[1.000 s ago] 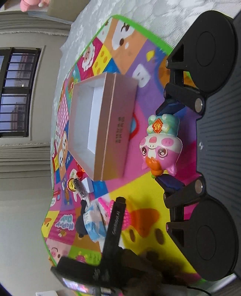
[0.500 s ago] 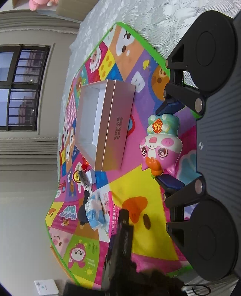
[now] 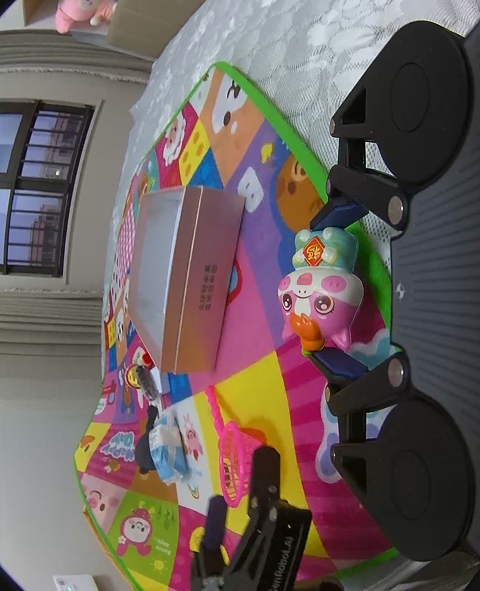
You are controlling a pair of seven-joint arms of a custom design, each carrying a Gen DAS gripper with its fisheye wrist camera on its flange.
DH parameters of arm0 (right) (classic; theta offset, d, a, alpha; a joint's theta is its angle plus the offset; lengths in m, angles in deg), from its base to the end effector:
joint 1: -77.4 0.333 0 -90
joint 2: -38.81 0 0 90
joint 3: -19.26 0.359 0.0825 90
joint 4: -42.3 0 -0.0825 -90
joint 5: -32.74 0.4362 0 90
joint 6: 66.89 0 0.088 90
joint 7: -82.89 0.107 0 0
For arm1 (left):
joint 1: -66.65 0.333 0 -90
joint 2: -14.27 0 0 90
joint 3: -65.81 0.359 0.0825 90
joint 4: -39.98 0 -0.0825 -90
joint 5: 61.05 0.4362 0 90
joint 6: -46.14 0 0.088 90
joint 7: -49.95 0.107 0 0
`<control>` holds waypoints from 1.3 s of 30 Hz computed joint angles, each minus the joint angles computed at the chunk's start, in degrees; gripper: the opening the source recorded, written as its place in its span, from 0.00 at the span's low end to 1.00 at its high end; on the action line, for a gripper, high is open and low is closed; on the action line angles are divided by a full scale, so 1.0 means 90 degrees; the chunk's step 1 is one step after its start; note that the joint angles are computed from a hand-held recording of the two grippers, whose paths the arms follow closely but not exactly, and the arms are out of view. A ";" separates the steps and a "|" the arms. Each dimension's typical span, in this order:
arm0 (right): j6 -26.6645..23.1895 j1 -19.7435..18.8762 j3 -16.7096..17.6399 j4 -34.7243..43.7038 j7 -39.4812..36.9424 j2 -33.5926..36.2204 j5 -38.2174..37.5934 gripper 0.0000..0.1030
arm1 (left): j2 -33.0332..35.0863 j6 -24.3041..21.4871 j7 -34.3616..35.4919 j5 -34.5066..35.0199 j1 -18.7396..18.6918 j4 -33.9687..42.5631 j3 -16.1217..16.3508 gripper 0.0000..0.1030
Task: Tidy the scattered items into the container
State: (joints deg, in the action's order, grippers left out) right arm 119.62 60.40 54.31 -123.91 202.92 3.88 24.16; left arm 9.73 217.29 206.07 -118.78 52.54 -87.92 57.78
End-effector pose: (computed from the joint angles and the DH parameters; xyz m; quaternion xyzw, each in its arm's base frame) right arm 0.3718 0.1304 0.4143 -0.6397 0.6302 -0.3210 0.3010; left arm 0.5628 -0.1663 0.4925 -0.4165 0.7959 -0.3755 0.2281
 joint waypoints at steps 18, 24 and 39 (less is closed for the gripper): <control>-0.0104 0.0153 -0.0269 -0.0242 -0.0064 -0.0729 -0.0125 0.66 | -0.0255 -0.0147 0.0000 -0.0237 -0.0030 -0.0003 0.0183 0.77; 0.0732 -0.1240 0.0862 -0.0015 -0.0137 -0.1244 0.0071 0.66 | -0.0113 -0.0591 0.3192 -0.3550 -0.0235 0.1221 0.0301 0.77; 0.1535 -0.3653 0.2701 0.1715 -0.1495 0.0808 0.0796 0.88 | 0.1661 -0.0486 0.0173 -0.1141 0.0558 0.2916 -0.0383 1.00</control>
